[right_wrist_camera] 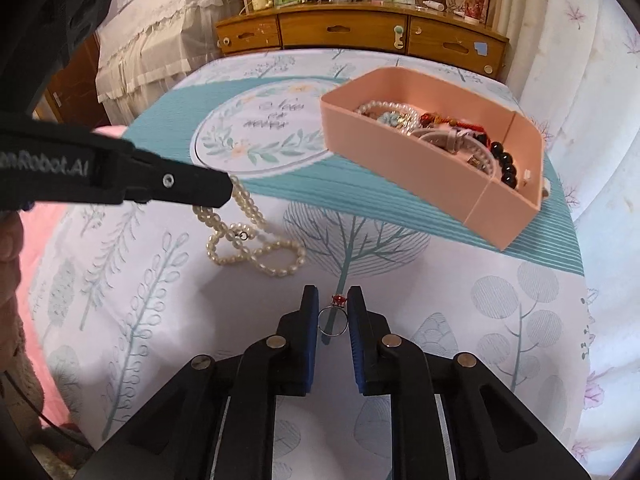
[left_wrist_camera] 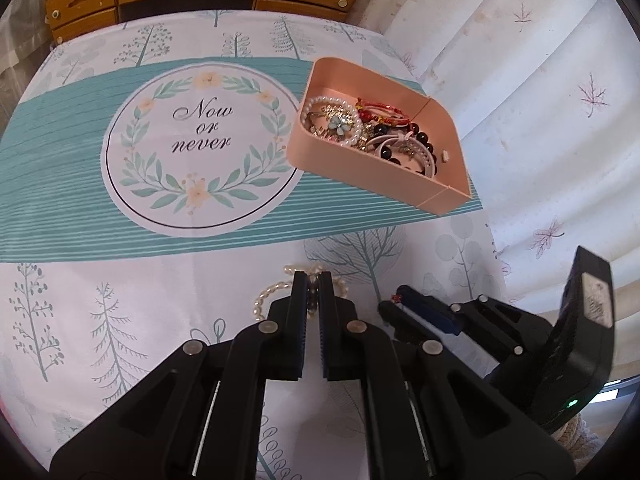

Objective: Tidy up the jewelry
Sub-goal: 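Carry the necklace in the left tool while the right tool carries the ring into the box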

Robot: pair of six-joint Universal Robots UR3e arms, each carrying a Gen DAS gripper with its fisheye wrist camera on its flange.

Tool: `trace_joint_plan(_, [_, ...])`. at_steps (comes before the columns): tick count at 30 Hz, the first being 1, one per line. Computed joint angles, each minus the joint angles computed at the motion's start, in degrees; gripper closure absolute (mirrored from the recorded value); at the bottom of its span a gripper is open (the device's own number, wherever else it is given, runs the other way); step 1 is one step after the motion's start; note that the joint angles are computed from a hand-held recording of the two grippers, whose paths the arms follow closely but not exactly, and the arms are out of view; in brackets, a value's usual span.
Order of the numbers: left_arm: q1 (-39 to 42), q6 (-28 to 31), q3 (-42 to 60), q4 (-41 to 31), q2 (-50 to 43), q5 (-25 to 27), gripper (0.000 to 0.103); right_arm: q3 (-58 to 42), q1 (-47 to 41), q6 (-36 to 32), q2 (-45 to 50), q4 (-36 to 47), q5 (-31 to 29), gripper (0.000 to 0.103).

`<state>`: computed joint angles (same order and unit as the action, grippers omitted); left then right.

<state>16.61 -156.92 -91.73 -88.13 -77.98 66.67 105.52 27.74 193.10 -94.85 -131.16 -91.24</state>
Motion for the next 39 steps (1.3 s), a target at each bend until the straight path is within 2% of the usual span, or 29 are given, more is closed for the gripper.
trace_joint_plan(5, [-1.51,-0.68,6.20,-2.01,-1.10,-0.48,0.100,-1.78,-3.39,-1.25,-4.88,2.80,1.97,0.088])
trace_joint_plan(12, [-8.67,-5.33,22.67,-2.53,-7.96,1.40,0.100,-9.08,-11.32,-4.42,-8.42,7.87,5.87,0.088])
trace_joint_plan(18, [-13.88,-11.29,38.75,-2.28,-17.86,2.27,0.100,-16.02,-19.18,-5.47,-7.17,9.79,9.60,0.088])
trace_joint_plan(27, [-19.49,-19.02,54.66,2.17,-30.94,5.04,0.100,-20.23,-27.89,-5.17,-0.98,9.06,14.63,0.088])
trace_joint_plan(30, [-20.45,-19.51,55.85,3.06,-33.98,5.82,0.100,-19.53,-28.34,-4.84,2.28,7.68,15.44,0.088])
trace_joint_plan(39, [-20.44,-19.08,43.52,11.74,-36.53,9.25,0.100,-14.85,-27.10,-3.96,8.45,1.70,14.99,0.088])
